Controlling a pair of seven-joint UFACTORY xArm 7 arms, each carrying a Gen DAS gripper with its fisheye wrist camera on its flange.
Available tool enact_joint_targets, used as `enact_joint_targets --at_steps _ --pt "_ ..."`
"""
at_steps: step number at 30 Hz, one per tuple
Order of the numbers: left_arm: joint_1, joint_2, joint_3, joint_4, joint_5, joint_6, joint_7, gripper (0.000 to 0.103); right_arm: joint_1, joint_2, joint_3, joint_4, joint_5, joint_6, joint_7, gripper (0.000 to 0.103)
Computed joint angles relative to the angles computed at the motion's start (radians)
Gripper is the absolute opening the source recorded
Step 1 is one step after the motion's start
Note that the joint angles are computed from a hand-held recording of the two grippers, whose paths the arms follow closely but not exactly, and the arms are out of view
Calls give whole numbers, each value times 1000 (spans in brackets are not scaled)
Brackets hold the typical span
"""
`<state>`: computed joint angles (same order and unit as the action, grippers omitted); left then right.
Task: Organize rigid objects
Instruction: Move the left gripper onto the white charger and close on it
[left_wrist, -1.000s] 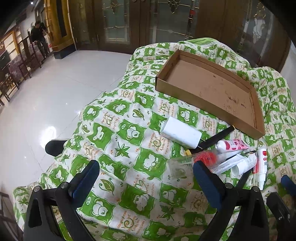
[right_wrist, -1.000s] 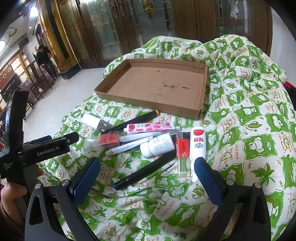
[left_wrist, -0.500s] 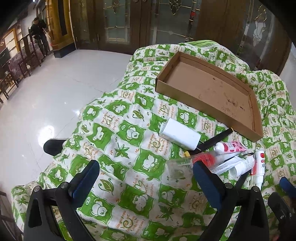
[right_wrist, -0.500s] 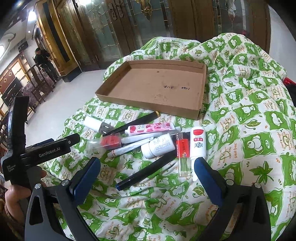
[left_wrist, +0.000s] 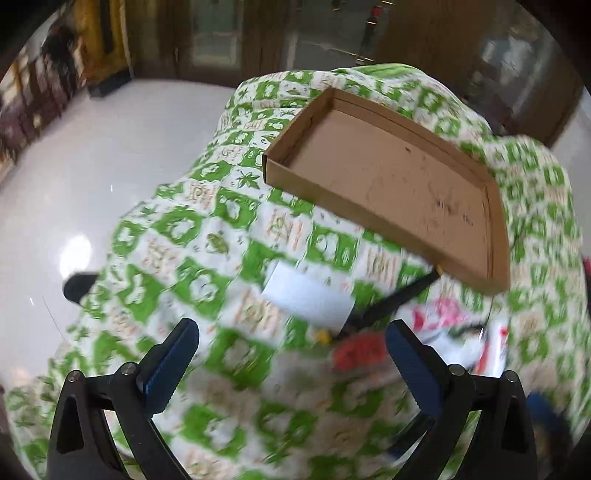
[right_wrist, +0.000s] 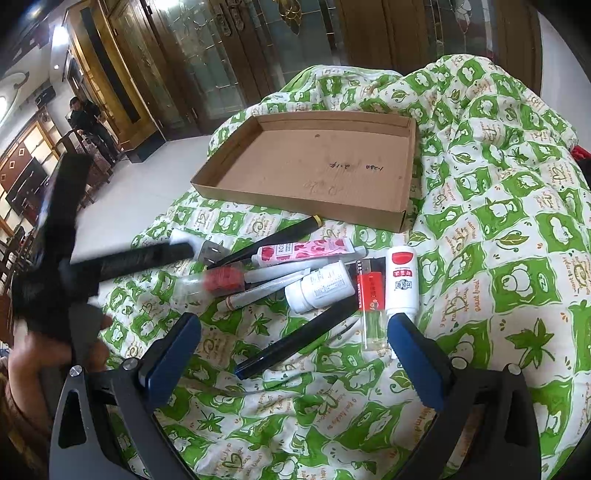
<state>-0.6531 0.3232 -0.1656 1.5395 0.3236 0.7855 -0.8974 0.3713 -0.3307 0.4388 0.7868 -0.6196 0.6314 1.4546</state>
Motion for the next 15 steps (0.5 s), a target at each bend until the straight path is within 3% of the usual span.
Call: enact_joint_targets --at_steps 4,7,9,12,15 --pt "19 92 -4 118 -109 58 -24 89 3 7 -4 2 5 -2 -6 101" --pt "42 149 -24 163 -231 71 -27 68 5 16 -9 3 9 -5 -13 101" --pt "48 157 -28 144 -282 37 -35 44 7 22 -13 4 11 -8 -18 101" --pt "39 124 -10 62 -286 -67 -81 40 10 25 -16 4 13 -7 -21 101" --pt "49 90 -17 5 -282 -121 -48 38 11 22 -19 0 16 -12 -18 101"
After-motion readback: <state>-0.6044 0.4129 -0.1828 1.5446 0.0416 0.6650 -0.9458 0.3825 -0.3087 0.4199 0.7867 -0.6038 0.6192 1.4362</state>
